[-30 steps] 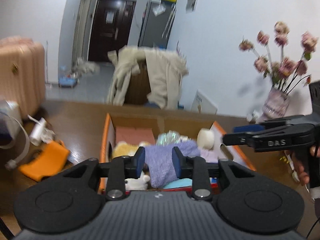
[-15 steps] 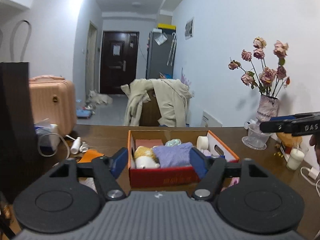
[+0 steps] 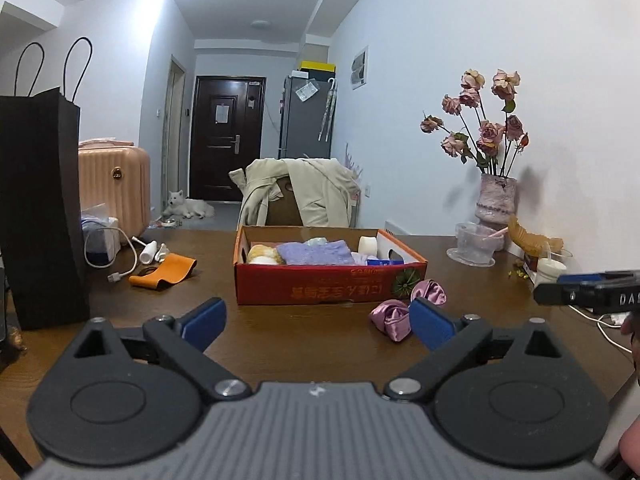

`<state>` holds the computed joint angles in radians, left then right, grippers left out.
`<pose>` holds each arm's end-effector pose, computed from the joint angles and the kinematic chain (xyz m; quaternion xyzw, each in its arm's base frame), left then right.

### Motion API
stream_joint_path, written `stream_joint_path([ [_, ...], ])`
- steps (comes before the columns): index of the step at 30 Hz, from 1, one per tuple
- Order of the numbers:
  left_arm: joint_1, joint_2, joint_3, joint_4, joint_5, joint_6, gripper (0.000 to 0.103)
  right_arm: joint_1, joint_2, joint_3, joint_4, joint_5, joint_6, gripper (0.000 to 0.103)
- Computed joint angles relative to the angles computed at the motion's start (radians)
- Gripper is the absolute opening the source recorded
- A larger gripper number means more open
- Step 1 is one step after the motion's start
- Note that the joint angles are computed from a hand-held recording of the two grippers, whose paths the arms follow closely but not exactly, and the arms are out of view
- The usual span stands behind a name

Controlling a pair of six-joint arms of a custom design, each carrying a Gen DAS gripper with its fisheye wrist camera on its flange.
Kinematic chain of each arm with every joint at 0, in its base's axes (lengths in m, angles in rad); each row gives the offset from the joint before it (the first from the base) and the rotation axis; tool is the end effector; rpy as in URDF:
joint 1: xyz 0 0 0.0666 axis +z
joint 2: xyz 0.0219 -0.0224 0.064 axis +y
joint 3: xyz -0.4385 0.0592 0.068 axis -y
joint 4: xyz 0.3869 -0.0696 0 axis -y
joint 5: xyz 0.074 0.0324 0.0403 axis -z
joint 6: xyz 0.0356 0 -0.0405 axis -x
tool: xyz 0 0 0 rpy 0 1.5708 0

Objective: Organize soft objects
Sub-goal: 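Move both open grippers down to the pink satin bow, then grasp the pink satin bow with both grippers and lift it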

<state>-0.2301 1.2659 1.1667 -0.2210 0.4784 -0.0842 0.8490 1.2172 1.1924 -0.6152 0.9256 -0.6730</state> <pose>0.4249 -0.1168 0.4975 0.2603 0.7563 -0.2330 0.5532 0.2840 0.2790 0.4988 0.1293 0.8142 -0.0120 0.5659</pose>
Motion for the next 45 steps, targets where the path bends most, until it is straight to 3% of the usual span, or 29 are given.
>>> stream_joint_path([
  [8, -0.067, 0.09, 0.065, -0.099, -0.05, -0.037, 0.1, -0.096, 0.005, -0.049, 0.018, -0.093, -0.059, 0.081],
  [12, -0.129, 0.187, 0.158, -0.149, -0.061, -0.038, 0.1, -0.194, 0.022, -0.056, 0.041, -0.166, -0.017, 0.077],
  [14, -0.168, 0.252, 0.219, -0.168, -0.064, -0.037, 0.097, -0.251, 0.041, -0.044, 0.058, -0.213, 0.039, 0.07],
  [18, -0.231, 0.393, 0.371, -0.271, -0.102, -0.036, 0.08, -0.371, 0.111, 0.002, 0.094, -0.329, 0.157, 0.061],
  [22, -0.258, 0.5, 0.484, -0.336, -0.089, -0.018, 0.068, -0.455, 0.201, 0.059, 0.115, -0.431, 0.238, 0.049],
  [23, -0.263, 0.522, 0.509, -0.351, -0.091, -0.016, 0.065, -0.471, 0.222, 0.071, 0.117, -0.459, 0.255, 0.043],
  [24, -0.266, 0.542, 0.532, -0.374, -0.09, -0.021, 0.055, -0.486, 0.246, 0.085, 0.106, -0.488, 0.265, 0.037],
  [25, -0.267, 0.565, 0.56, -0.399, -0.082, -0.025, 0.043, -0.495, 0.264, 0.098, 0.096, -0.51, 0.274, 0.024],
  [27, -0.265, 0.601, 0.598, -0.441, -0.064, -0.015, 0.039, -0.512, 0.289, 0.102, 0.099, -0.56, 0.284, 0.017],
  [31, -0.255, 0.614, 0.605, -0.419, -0.029, 0.029, 0.029, -0.53, 0.28, 0.066, 0.157, -0.613, 0.258, 0.016],
  [38, -0.243, 0.632, 0.615, -0.393, 0.017, 0.073, 0.023, -0.537, 0.277, 0.045, 0.198, -0.639, 0.242, 0.013],
  [42, -0.248, 0.604, 0.603, -0.415, -0.01, 0.064, 0.019, -0.511, 0.268, 0.05, 0.177, -0.598, 0.25, 0.008],
  [45, -0.24, 0.528, 0.52, -0.361, -0.001, 0.038, 0.018, -0.457, 0.23, 0.041, 0.166, -0.556, 0.219, 0.007],
])
